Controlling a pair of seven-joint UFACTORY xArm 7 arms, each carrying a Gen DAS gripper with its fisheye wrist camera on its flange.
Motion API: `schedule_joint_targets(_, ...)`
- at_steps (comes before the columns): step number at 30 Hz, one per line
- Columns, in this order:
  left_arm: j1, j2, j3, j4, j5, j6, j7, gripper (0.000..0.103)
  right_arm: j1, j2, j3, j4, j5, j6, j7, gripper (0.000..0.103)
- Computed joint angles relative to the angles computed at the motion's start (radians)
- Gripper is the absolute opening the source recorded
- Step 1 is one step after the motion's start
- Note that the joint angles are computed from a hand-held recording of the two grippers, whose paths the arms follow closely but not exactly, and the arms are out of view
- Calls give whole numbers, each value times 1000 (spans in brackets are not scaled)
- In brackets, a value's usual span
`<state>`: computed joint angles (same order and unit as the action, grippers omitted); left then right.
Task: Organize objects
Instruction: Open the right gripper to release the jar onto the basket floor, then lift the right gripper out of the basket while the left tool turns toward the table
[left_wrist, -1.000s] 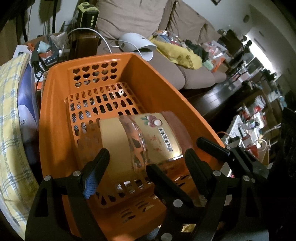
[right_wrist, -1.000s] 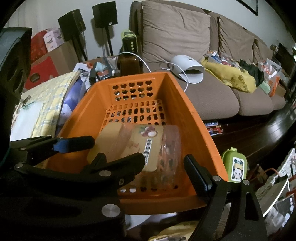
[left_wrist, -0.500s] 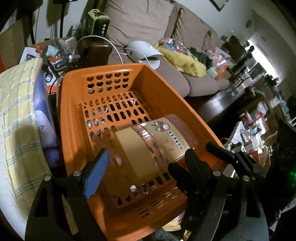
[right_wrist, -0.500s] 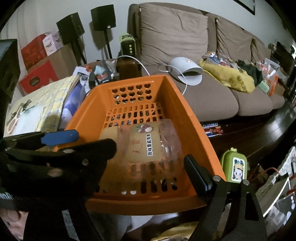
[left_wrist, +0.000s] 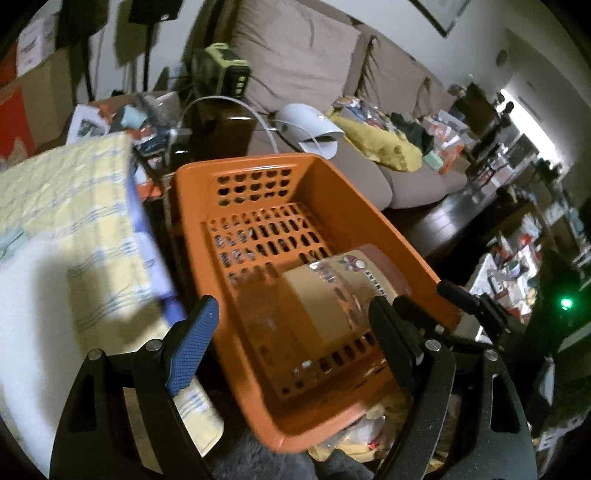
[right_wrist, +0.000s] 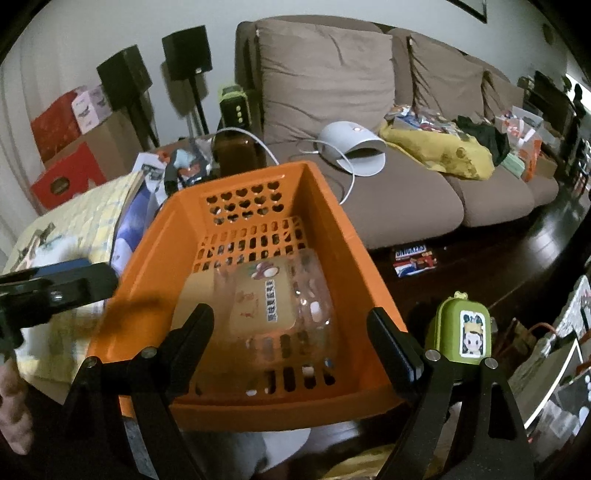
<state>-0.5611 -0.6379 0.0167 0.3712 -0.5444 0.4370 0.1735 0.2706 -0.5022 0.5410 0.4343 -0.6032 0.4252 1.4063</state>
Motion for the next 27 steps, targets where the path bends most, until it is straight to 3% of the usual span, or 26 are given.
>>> schedule_joint_targets(8,109,-180,20,-35,81,89,-24,81,-34,-45,33,-10,-19,-21,39,87)
schedule_joint_targets(12,276,-320,-126,-82,273,110,-135,81,-50,-39,47,-4,-32,-39,53,87)
schedule_joint_targets(19,330,-531,-169,-182,459,115,-212,81,-67,-16,71,17,-67,-61,52,87)
schedule_joint_targets(27,406,-632,-57,-230,530,157,-196,81,-108,8,112,24,-119,-100,110,87)
